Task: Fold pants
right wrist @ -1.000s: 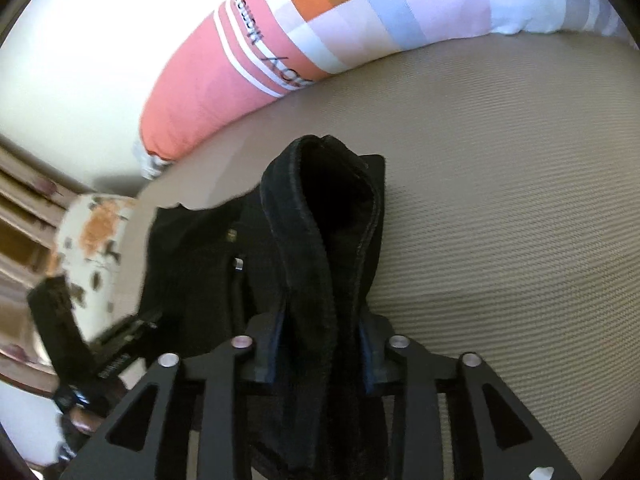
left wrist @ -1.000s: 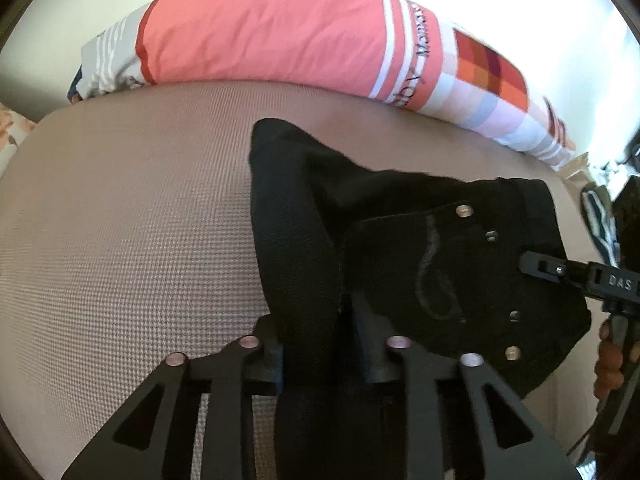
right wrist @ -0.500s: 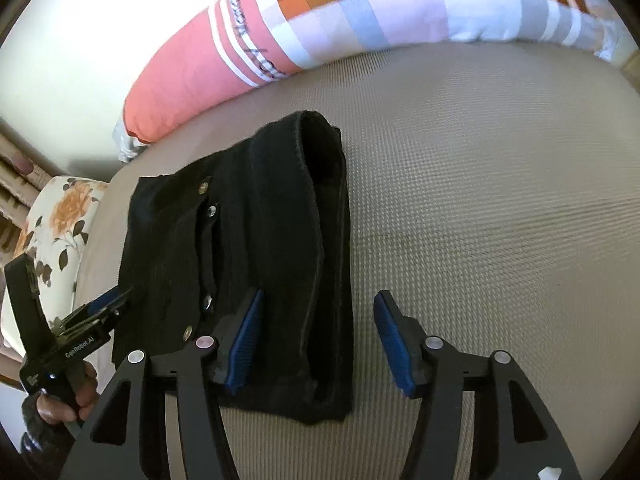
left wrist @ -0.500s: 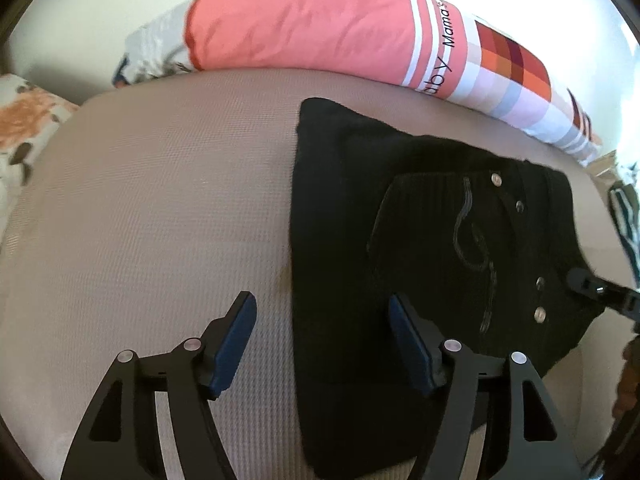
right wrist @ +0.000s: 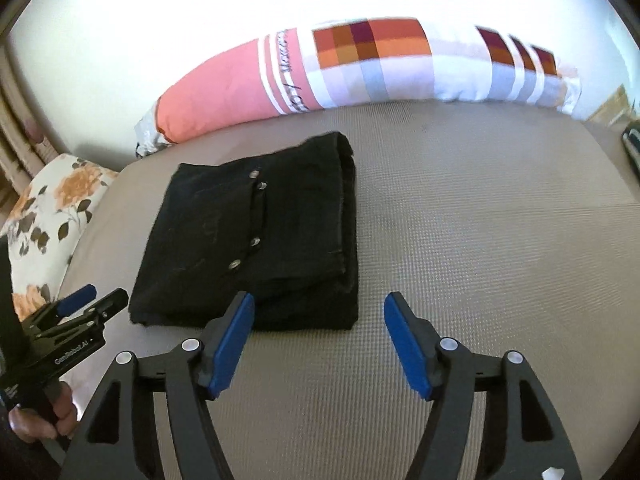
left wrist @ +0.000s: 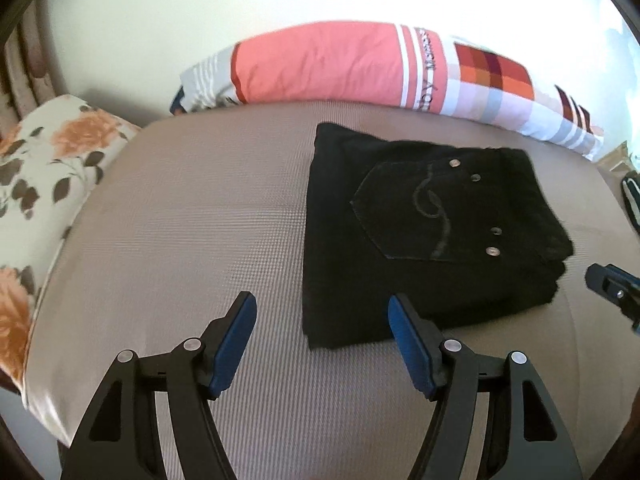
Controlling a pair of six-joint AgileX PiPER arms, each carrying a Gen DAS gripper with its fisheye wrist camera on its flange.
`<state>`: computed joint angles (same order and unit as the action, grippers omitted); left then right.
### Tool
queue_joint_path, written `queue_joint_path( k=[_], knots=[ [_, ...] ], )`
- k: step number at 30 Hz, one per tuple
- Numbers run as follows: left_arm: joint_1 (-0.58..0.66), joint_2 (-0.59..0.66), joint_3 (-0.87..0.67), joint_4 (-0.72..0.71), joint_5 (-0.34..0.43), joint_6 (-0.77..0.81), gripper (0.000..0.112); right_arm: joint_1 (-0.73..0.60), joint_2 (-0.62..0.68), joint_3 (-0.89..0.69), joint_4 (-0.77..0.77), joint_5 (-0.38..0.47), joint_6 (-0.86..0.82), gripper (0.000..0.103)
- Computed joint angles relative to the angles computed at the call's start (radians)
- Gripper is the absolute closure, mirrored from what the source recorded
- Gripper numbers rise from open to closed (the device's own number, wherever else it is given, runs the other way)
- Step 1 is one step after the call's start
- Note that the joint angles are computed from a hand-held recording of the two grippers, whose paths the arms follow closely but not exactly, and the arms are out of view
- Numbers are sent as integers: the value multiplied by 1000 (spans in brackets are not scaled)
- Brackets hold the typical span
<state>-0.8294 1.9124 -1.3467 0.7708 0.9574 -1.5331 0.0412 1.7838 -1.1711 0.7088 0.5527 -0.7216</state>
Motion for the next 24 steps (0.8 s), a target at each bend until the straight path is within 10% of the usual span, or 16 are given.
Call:
queue_joint_path(
  k=[11, 24],
  knots=[
    [-186, -41, -6, 67, 203, -138, 43, 96, -216, 233, 3, -166, -17, 23],
    [-244, -50, 19, 59, 234, -220, 43, 168, -307, 364, 140, -300, -172, 16]
  ],
)
